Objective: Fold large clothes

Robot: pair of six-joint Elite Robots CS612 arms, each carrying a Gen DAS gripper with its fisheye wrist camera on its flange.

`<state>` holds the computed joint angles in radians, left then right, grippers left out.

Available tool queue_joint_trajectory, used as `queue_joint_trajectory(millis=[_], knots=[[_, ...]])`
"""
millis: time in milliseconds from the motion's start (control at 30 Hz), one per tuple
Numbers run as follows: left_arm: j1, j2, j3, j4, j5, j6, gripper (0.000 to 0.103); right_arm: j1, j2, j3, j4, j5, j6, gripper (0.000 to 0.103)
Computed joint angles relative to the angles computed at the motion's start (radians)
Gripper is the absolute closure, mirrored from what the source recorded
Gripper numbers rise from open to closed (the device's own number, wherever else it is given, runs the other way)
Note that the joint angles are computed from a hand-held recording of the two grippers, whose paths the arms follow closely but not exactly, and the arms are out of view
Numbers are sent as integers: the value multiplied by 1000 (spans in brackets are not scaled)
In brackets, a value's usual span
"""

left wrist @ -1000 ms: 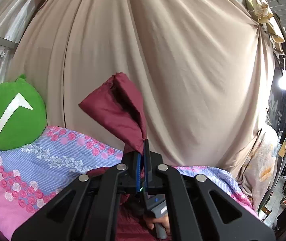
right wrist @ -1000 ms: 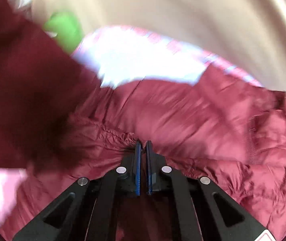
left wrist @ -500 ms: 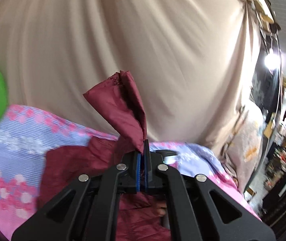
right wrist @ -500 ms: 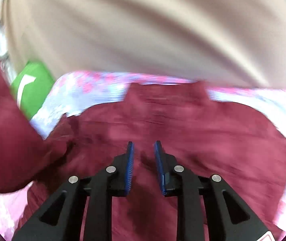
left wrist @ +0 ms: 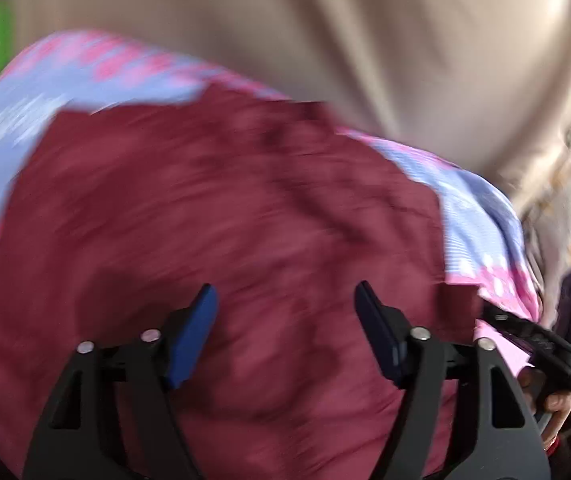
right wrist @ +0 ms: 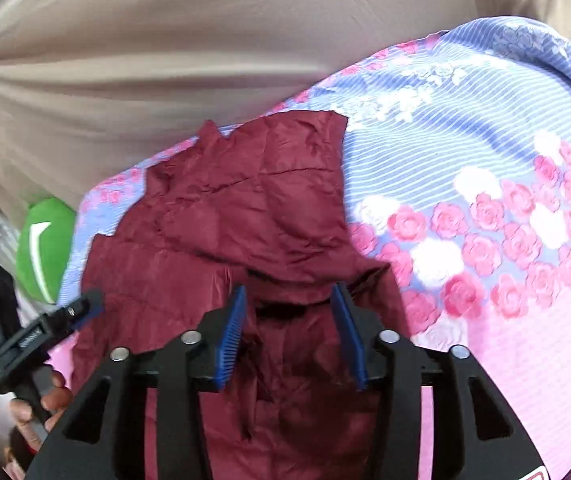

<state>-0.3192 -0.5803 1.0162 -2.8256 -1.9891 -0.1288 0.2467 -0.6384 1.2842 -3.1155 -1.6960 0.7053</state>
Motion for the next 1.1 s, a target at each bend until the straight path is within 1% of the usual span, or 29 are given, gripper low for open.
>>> queue_joint_trajectory(millis=[33, 67, 100, 167, 200, 233, 300, 333, 400, 433, 467, 500, 533, 567, 633, 700, 733, 767, 800, 833, 867, 900, 933, 967, 1000, 1033, 1067, 1100], knots=[[18, -2, 14, -18, 5, -38, 30, 1, 3, -4, -6, 2, 3, 51], [31, -6, 24, -14, 25, -62, 30, 2, 5, -8, -2, 12, 10, 46], [43, -9, 31, -9, 44, -93, 30, 5, 9, -14, 4, 13, 20, 44], [75, -1, 24, 15, 44, -171, 30, 13, 16, -27, 34, 29, 26, 43], [89, 3, 21, 27, 33, -207, 30, 16, 18, -32, 48, 32, 25, 43], [106, 10, 14, 35, 3, -246, 30, 23, 19, -33, 55, 28, 21, 43], [131, 19, 14, 32, -41, -291, 30, 30, 10, -17, 43, 13, 27, 43], [138, 23, 12, 27, -57, -301, 30, 31, 6, -7, 26, 9, 32, 42], [148, 25, 15, 8, -79, -323, 30, 30, -3, 19, -21, 21, 58, 40], [151, 27, 14, 1, -85, -332, 30, 27, -9, 38, -64, 46, 78, 39], [154, 32, 6, -1, -88, -342, 30, 21, -10, 52, -112, 94, 92, 37], [154, 35, 0, -12, -90, -358, 30, 18, -9, 57, -132, 123, 102, 36], [154, 37, -2, -27, -90, -374, 30, 16, -8, 56, -134, 138, 105, 36], [153, 39, -10, -22, -88, -381, 30, 15, -6, 51, -121, 147, 106, 35], [152, 53, -39, -2, -109, -392, 30, 17, 1, 29, -52, 127, 100, 35], [149, 68, -73, 44, -131, -411, 30, 15, 11, 6, 7, 118, 105, 35], [149, 82, -97, 62, -161, -434, 30, 14, 18, -9, 41, 125, 112, 36], [149, 93, -115, 77, -186, -451, 30, 13, 23, -24, 69, 132, 112, 46], [149, 102, -128, 82, -200, -461, 30, 12, 29, -39, 88, 141, 103, 67], [149, 113, -146, 88, -215, -473, 30, 15, 37, -72, 134, 143, 67, 80], [148, 122, -162, 95, -218, -478, 37, 22, 44, -108, 190, 115, 20, 96], [147, 131, -180, 96, -218, -480, 45, 34, 53, -161, 247, 61, -46, 98], [145, 137, -194, 106, -212, -469, 66, 42, 58, -192, 266, 19, -92, 99], [143, 141, -209, 118, -197, -453, 86, 55, 66, -236, 262, -44, -169, 99], [141, 140, -210, 115, -180, -448, 92, 62, 70, -255, 223, -73, -227, 100], [139, 135, -204, 92, -150, -445, 94, 70, 75, -284, 142, -91, -312, 100], [135, 129, -193, 60, -116, -439, 96, 72, 79, -291, 38, -78, -370, 100], [128, 115, -172, 30, -60, -428, 97, 69, 78, -302, -67, -23, -421, 100]])
